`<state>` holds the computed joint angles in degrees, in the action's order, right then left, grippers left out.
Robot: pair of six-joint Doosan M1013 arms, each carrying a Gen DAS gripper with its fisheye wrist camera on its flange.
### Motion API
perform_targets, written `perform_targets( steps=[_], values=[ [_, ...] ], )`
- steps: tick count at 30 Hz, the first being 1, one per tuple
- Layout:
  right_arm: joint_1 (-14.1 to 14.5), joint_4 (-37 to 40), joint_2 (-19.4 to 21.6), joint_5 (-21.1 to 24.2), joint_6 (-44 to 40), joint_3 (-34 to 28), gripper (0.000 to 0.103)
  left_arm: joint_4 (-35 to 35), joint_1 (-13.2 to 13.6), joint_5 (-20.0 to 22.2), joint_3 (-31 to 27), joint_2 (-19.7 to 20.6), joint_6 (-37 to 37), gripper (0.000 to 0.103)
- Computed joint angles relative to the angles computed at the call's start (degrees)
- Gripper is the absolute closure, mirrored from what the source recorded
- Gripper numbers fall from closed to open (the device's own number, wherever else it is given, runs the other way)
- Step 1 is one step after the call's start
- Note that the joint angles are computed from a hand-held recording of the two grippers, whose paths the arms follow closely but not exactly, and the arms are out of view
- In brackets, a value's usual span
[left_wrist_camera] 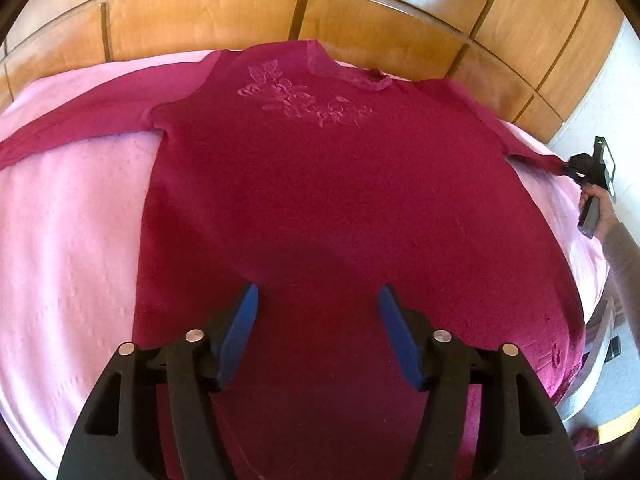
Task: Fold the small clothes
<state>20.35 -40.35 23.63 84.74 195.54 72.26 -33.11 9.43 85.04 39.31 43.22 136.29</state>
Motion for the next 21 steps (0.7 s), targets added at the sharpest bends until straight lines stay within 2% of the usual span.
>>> perform_targets(
  steps=[3, 6, 7, 9, 10, 12, 14, 16, 18, 20, 21],
  values=[
    [-1.2, 4.4, 0.1, 2.4, -0.8, 1.1, 0.097, 0.5, -0.2, -0.7, 0.8, -0.5, 1.1, 0.038],
    [-0.7, 5.0, 0.4, 1.8, -0.5, 1.6, 0.091, 0.3, 0.1, 0.1, 0.3, -0.2, 0.6, 0.038],
    [-0.4, 5.1, 0.1, 1.0, 0.1, 2.0, 0.071, 0.2, 0.2, 0.4, 0.0, -0.2, 0.3, 0.038],
    [0.7, 4.8, -1.0, -2.7, 1.3, 2.9, 0.038, -0.1, 0.8, 0.7, -0.2, -0.2, 0.1, 0.038],
    [1.4, 4.5, -1.3, -3.7, 1.0, 3.0, 0.038, -0.1, 0.9, 0.5, 0.0, -0.3, 0.1, 0.038],
    [3.2, 4.9, -2.6, -10.0, -0.8, 3.9, 0.038, 0.0, 1.5, -0.4, 0.4, -0.6, -0.3, 0.038],
    [5.0, 6.6, -3.9, -18.3, -2.3, 5.1, 0.034, 0.2, 2.1, -2.4, 1.2, -1.1, -1.1, 0.038],
    [6.9, 10.5, -4.4, -27.9, -6.3, 5.9, 0.032, 1.3, 2.8, -7.9, 3.6, -2.6, -2.0, 0.038],
    [8.7, 14.8, -4.3, -34.4, -10.6, 5.9, 0.032, 2.7, 3.4, -11.6, 4.9, -3.3, -3.2, 0.038],
    [10.9, 19.9, -3.2, -37.7, -17.1, 4.6, 0.032, 5.2, 4.0, -13.9, 5.1, -3.4, -5.1, 0.038],
    [12.2, 23.2, -2.2, -37.8, -21.5, 3.1, 0.032, 5.7, 4.3, -13.1, 4.4, -3.0, -5.6, 0.038]
  ],
)
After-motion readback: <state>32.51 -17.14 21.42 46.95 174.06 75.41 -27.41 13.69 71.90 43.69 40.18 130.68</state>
